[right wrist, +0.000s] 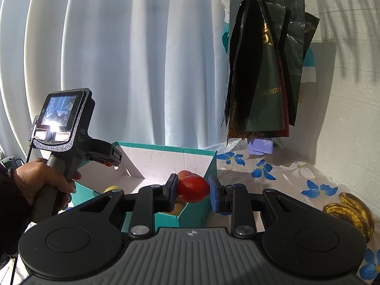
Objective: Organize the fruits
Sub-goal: 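Open left gripper to drop tomato into box while right gripper holds its tomato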
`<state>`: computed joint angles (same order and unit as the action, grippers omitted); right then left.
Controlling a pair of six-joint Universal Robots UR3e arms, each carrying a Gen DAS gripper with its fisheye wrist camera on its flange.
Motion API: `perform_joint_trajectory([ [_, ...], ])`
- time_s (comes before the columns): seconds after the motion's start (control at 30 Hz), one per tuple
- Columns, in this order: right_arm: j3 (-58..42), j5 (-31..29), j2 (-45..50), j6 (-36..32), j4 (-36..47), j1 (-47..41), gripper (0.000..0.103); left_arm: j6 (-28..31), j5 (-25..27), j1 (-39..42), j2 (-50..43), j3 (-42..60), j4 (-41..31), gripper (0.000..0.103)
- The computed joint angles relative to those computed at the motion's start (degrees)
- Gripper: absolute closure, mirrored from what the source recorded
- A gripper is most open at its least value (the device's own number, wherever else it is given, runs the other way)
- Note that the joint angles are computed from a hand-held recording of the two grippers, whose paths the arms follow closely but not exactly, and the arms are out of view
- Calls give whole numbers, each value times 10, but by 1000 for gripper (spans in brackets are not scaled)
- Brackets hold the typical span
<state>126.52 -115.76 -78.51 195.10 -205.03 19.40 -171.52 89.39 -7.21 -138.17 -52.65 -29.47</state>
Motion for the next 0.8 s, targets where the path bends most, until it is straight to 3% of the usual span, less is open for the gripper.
perform_joint_trajectory([
  [0.3,-9,14,10,0,3,-9,76,14,6,-1,-39,45,-35,76],
  [0.53,-18,18,19,-5,-2,-11,76,15,18,-2,-52,59,-45,69],
  [0.6,-20,18,21,-5,-3,-12,76,17,19,-2,-51,58,-47,60],
  [0.67,-22,19,23,-4,-3,-13,76,15,28,-3,-47,53,-46,21],
  [0.7,-23,19,24,-4,-2,-14,76,14,32,-3,-41,43,-39,13],
  [0.73,-24,18,24,-4,-2,-14,76,14,30,-2,-31,23,-22,6],
  [0.8,-24,17,25,-5,-3,-14,76,17,22,3,-5,-15,1,6],
])
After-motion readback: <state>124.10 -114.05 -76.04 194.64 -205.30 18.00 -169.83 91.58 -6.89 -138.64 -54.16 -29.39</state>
